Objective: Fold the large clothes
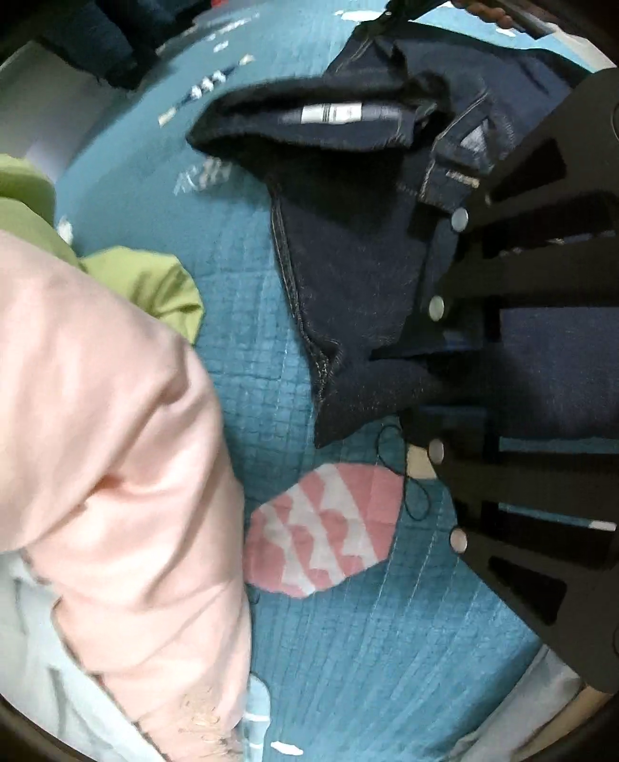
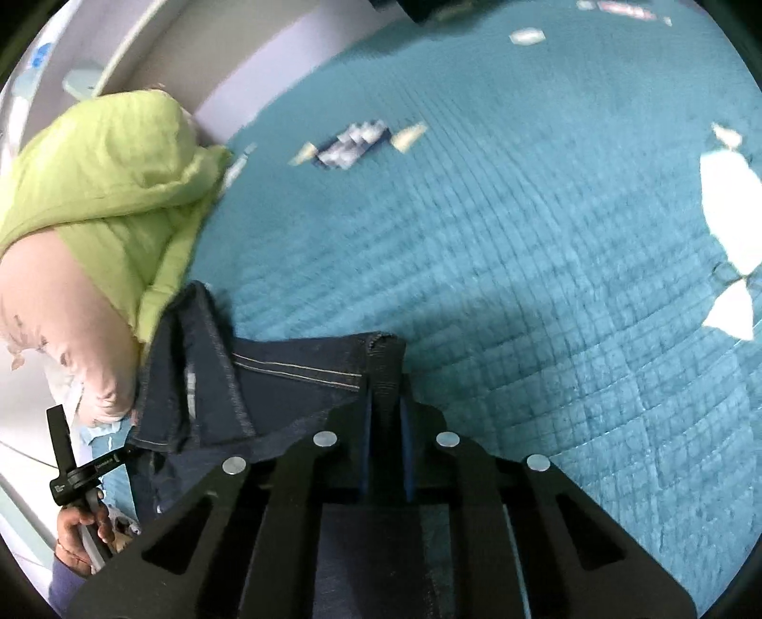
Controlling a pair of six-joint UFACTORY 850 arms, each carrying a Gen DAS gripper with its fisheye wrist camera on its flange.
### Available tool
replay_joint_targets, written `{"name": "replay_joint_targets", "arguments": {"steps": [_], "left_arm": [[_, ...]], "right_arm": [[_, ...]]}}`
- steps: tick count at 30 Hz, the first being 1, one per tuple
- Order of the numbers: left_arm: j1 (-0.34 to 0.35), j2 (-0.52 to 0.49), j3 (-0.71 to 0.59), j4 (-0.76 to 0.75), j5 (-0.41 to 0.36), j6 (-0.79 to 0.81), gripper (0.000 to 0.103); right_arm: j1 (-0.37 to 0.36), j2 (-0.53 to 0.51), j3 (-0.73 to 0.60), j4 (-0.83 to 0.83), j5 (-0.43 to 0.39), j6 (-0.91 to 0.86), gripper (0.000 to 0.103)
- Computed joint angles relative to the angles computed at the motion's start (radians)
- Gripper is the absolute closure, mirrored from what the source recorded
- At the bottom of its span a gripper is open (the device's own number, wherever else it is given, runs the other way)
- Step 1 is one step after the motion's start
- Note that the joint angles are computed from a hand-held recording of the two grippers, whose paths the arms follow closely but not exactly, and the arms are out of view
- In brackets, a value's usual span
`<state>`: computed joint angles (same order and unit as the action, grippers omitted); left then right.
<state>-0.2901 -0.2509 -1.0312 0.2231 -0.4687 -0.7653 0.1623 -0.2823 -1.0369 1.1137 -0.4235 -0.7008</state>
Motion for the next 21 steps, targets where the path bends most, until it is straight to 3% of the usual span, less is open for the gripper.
{"name": "replay_joint_targets", "arguments": {"steps": [6,11,16,21], "left_arm": [[-0.019,0.195,0.126,0.019,0.113,-0.055,0.093],[-0.081,0.326,0.195,0.187,0.141,-0.291,0.094],[-0.18,0.482,0.265,0.248,0.081,-0.417,0.094],[-0.351,0.646,0.333,0.349,-0.077,-0.598,0.094]], "right_arm": [[0.015,0.144,0.062,0.077,-0.003,-0.135,0.095],[0.01,0.293,0.144,0.076,-0.019,-0.152,0.095],[-0.013,0.468,0.235,0.004,-0.084,-0.092,0.096],[-0.039,0.693,0.343,-0.134,-0.168,0.047,0.096]]}}
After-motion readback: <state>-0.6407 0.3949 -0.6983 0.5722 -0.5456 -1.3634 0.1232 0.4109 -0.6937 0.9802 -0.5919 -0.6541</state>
